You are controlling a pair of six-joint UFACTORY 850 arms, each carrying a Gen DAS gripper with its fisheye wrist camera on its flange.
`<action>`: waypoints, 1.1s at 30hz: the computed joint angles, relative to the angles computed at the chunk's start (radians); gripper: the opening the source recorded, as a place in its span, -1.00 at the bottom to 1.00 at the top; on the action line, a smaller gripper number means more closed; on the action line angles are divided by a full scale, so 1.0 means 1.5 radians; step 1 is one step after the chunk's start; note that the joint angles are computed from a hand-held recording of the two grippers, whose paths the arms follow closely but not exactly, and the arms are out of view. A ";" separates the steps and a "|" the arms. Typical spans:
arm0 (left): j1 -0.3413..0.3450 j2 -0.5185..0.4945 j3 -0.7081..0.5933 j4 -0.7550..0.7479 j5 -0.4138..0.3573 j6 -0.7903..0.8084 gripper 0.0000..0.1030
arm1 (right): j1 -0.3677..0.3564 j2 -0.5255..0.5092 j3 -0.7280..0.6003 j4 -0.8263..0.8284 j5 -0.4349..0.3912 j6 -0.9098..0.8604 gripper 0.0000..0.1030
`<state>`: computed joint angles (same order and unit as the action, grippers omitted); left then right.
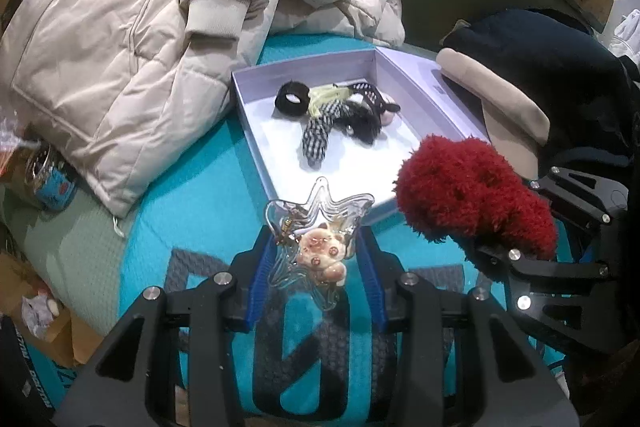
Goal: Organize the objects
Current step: 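Carry the star clip with the left tool while the right tool carries the scrunchie over the box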
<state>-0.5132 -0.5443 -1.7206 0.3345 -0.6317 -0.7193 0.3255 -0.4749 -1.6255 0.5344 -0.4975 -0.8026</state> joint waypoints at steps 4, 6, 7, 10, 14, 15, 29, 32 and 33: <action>0.008 -0.034 -0.053 -0.011 -0.014 0.026 -0.24 | -0.003 -0.028 -0.041 -0.005 -0.003 0.000 -0.36; 0.011 -0.051 -0.078 -0.008 -0.026 0.028 -0.24 | -0.004 -0.040 -0.057 -0.004 -0.005 -0.002 -0.36; 0.013 -0.060 -0.090 -0.012 -0.029 0.032 -0.24 | -0.004 -0.047 -0.067 -0.004 -0.006 -0.003 -0.36; 0.019 -0.086 -0.125 -0.026 -0.037 0.050 -0.24 | -0.005 -0.067 -0.095 -0.009 -0.013 -0.002 -0.36; 0.024 -0.121 -0.174 -0.038 -0.050 0.073 -0.24 | -0.006 -0.092 -0.127 -0.016 -0.022 0.003 -0.36; 0.025 -0.132 -0.191 -0.040 -0.055 0.079 -0.24 | -0.007 -0.098 -0.135 -0.017 -0.024 0.002 -0.36; 0.037 -0.250 -0.351 -0.064 -0.116 0.134 -0.24 | -0.011 -0.182 -0.231 -0.039 -0.058 0.045 -0.36; 0.038 -0.270 -0.375 -0.055 -0.122 0.134 -0.24 | -0.010 -0.199 -0.249 -0.050 -0.064 0.065 -0.36; 0.039 -0.278 -0.386 -0.053 -0.126 0.137 -0.24 | -0.010 -0.205 -0.256 -0.056 -0.066 0.073 -0.36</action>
<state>-0.4550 -0.9618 -2.2989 0.2555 -0.8214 -0.5134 0.3105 -0.7820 -2.0089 0.4498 -0.5972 -0.6936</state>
